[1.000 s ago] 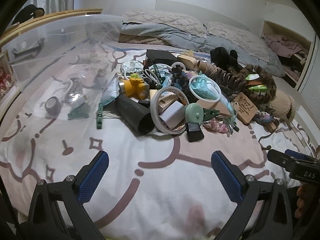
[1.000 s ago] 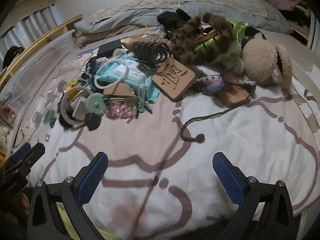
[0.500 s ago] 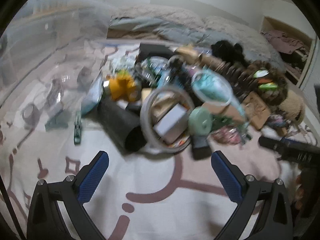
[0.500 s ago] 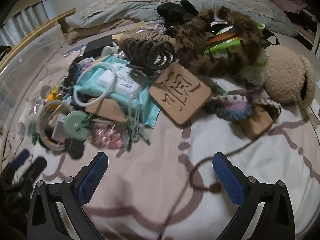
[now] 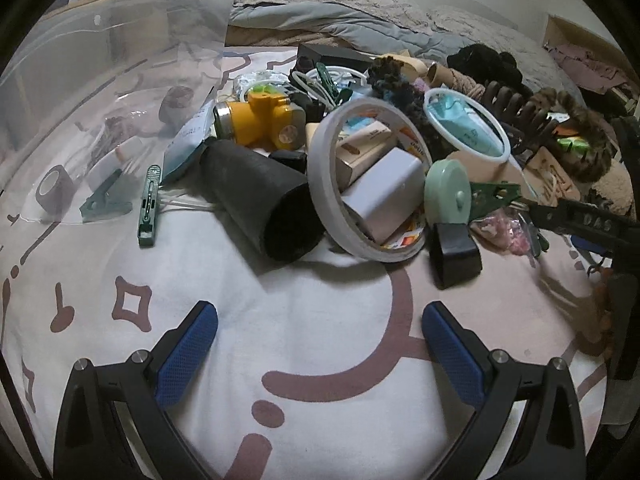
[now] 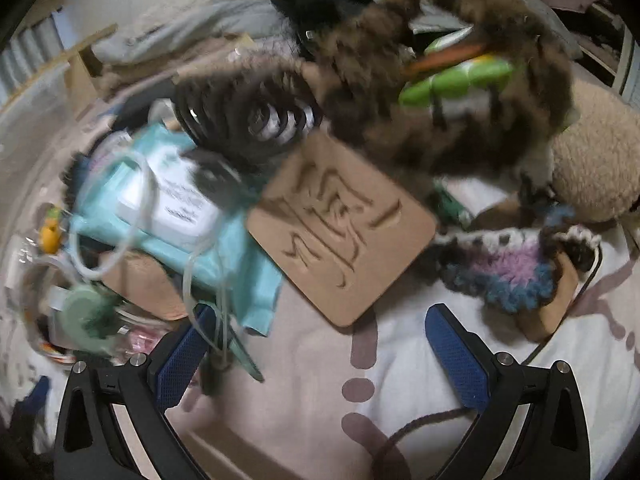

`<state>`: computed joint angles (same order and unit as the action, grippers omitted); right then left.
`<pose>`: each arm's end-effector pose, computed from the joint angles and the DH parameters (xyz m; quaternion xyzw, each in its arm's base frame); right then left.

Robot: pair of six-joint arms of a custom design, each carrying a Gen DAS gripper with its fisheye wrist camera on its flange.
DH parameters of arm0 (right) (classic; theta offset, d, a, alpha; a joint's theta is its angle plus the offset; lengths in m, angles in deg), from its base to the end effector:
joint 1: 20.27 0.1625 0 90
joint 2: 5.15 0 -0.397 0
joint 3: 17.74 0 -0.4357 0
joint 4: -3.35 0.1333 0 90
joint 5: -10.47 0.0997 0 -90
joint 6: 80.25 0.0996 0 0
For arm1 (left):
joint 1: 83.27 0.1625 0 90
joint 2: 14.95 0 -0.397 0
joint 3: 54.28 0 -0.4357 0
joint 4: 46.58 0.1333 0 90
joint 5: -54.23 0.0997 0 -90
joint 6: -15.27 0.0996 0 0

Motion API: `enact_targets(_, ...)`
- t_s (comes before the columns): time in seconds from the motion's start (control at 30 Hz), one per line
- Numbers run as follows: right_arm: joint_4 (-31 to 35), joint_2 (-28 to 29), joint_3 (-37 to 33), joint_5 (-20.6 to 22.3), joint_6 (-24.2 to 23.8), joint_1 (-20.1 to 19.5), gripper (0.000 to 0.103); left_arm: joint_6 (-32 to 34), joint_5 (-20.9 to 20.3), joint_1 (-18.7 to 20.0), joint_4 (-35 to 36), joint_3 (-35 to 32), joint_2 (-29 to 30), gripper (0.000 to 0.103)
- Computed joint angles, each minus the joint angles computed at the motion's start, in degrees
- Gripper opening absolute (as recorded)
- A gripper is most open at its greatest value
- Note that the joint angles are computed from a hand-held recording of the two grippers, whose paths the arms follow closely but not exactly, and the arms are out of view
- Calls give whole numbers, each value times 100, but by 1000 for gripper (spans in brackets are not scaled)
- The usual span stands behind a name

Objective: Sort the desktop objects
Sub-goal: 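Move both tools down toward the pile of items on the bed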

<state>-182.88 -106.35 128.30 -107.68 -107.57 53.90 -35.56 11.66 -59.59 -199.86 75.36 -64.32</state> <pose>-0.0159 -0.3725 0.2678 -0.0174 -0.8802 0.3105 0.3584 -0.2905 -0.3530 -0.0592 0.1809 0.8892 -0.2689 0.3228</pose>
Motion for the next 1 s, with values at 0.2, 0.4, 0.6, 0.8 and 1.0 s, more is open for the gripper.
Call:
enact_targets(0.2, 96, -326, 162, 559, -17, -329, 103, -12, -65, 19, 99, -17, 3, 103)
enact_targets(0.4, 341, -326, 96, 751, -107, -217, 103, 6, -54, 9, -38, 14, 12, 103)
enact_targets(0.6, 472, 27, 2, 499, -684, 59, 103, 29, -50, 3, -317, 95, -21, 103)
enact_targets(0.8, 766, -32, 226, 711, -1502, 337, 103, -19, -112, -3, -890, 300, -160, 103)
enact_targets(1.0, 1356, -396, 390, 930, -1627, 319, 103, -200, -71, -33, -1218, 497, -331, 103)
